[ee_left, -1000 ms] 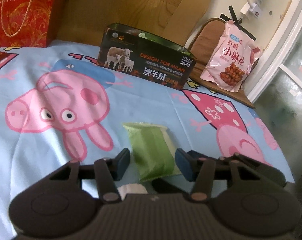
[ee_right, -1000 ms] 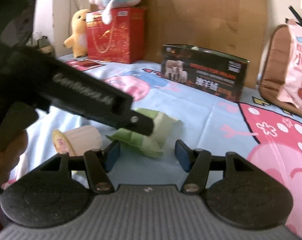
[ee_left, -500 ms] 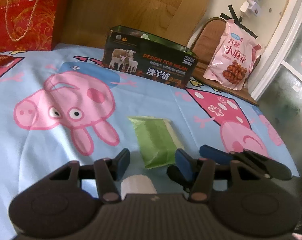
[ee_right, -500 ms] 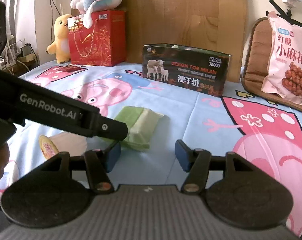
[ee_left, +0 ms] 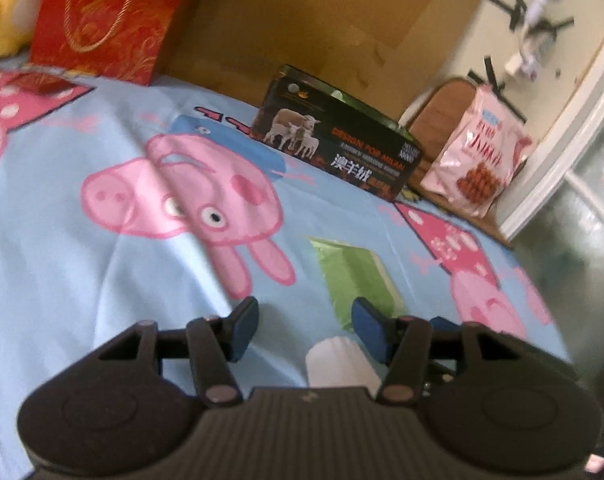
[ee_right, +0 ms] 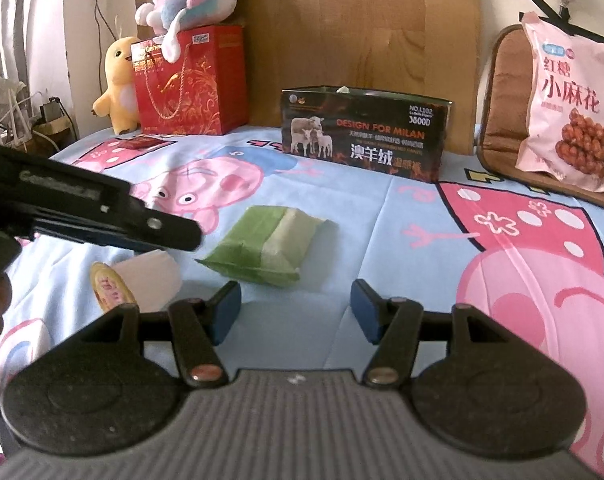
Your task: Organize snacks
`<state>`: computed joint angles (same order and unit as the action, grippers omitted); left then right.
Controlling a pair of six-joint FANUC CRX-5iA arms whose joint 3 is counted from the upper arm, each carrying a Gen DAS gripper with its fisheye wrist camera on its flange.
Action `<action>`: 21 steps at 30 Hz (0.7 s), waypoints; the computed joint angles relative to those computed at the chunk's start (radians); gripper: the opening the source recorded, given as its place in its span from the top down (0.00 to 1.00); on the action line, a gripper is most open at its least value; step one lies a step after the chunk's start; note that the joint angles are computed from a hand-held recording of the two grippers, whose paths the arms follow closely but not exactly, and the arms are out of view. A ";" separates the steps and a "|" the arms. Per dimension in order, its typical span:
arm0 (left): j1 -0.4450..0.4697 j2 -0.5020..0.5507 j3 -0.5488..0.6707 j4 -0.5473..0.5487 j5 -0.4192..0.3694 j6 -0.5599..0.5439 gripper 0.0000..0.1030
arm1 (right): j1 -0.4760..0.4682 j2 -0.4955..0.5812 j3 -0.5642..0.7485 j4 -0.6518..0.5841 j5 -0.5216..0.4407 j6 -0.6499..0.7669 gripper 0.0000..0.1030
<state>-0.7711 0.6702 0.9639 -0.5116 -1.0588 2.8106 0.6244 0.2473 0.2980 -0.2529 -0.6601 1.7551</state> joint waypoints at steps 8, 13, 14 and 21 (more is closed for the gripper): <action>0.060 -0.212 -0.407 0.121 0.392 0.141 0.44 | -0.086 -0.047 -0.002 -0.300 -0.034 0.206 0.39; 0.081 -0.271 -0.559 0.248 0.623 0.067 0.44 | -0.189 -0.021 0.101 -0.590 -0.290 0.490 0.39; 0.077 -0.266 -0.546 0.253 0.618 0.040 0.44 | -0.175 -0.019 0.108 -0.575 -0.304 0.524 0.39; 0.078 -0.166 -0.380 0.305 0.422 -0.040 0.57 | -0.075 0.065 0.205 -0.405 -0.349 0.445 0.55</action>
